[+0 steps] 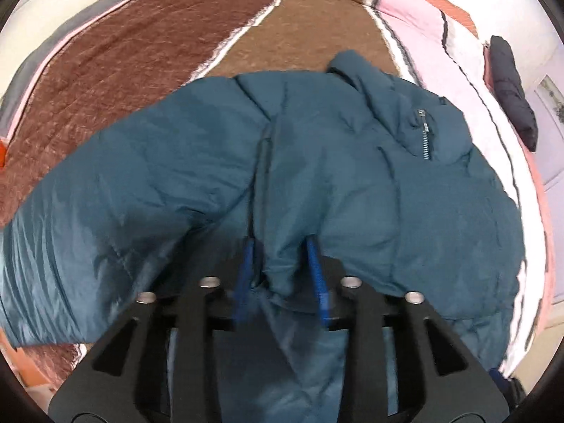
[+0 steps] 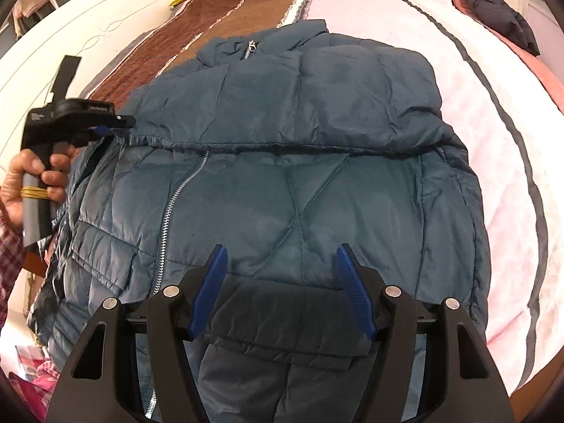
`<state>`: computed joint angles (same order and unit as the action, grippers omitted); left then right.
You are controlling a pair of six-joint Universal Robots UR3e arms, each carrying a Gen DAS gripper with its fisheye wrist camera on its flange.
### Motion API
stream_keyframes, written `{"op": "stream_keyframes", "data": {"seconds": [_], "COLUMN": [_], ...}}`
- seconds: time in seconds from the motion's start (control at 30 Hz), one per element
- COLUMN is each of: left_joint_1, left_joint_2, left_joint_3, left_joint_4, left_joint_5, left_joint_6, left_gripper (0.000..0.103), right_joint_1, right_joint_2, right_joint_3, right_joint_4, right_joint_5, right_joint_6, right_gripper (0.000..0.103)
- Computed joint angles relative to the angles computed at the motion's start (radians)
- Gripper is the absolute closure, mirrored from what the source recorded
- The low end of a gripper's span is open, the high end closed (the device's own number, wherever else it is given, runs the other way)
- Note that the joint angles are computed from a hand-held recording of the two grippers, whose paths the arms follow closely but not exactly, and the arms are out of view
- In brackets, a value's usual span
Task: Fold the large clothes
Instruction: 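Grasp the other sleeve with the left tool, then fold the held sleeve over the jacket body with the left tool, release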
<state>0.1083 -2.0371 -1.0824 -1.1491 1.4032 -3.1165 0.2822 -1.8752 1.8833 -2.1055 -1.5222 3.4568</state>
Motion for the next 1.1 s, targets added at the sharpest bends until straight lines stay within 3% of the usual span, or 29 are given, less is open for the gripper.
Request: {"op": "stream_keyframes", "data": {"seconds": [0.07, 0.17, 0.33, 0.5, 0.67, 0.83, 1.0, 1.1], "left_joint_1": [0.003, 0.047, 0.167, 0.386, 0.703, 0.969, 1.066, 1.074], "left_joint_2": [0.026, 0.112, 0.331, 0.573, 0.740, 0.710, 0.611, 0.586], "left_joint_3": [-0.036, -0.127, -0.348, -0.577, -0.725, -0.778, -0.835, -0.886], "left_joint_4": [0.037, 0.071, 0.082, -0.002, -0.143, -0.229, -0.150, -0.033], "left_joint_5": [0.012, -0.045, -0.124, -0.225, -0.328, -0.420, -0.448, -0.446], "left_joint_6": [-0.018, -0.007, 0.081, 0.171, 0.264, 0.255, 0.133, 0.068], "left_gripper": [0.055, 0.048, 0.045, 0.042, 0.039, 0.038, 0.038, 0.038], "right_joint_1": [0.001, -0.004, 0.026, 0.074, 0.129, 0.170, 0.195, 0.199], "right_joint_2": [-0.004, -0.002, 0.011, 0.046, 0.090, 0.132, 0.154, 0.156], "right_joint_3": [-0.001, -0.008, -0.032, -0.060, -0.100, -0.141, -0.170, -0.175], "right_joint_4": [0.001, 0.011, 0.005, 0.003, 0.008, 0.013, 0.021, 0.026], "right_joint_5": [-0.007, -0.007, -0.016, -0.017, -0.031, -0.048, -0.065, -0.069], "right_joint_6": [0.000, 0.006, 0.012, 0.017, 0.023, 0.022, 0.027, 0.031], "right_gripper": [0.039, 0.039, 0.039, 0.039, 0.039, 0.039, 0.039, 0.039]}}
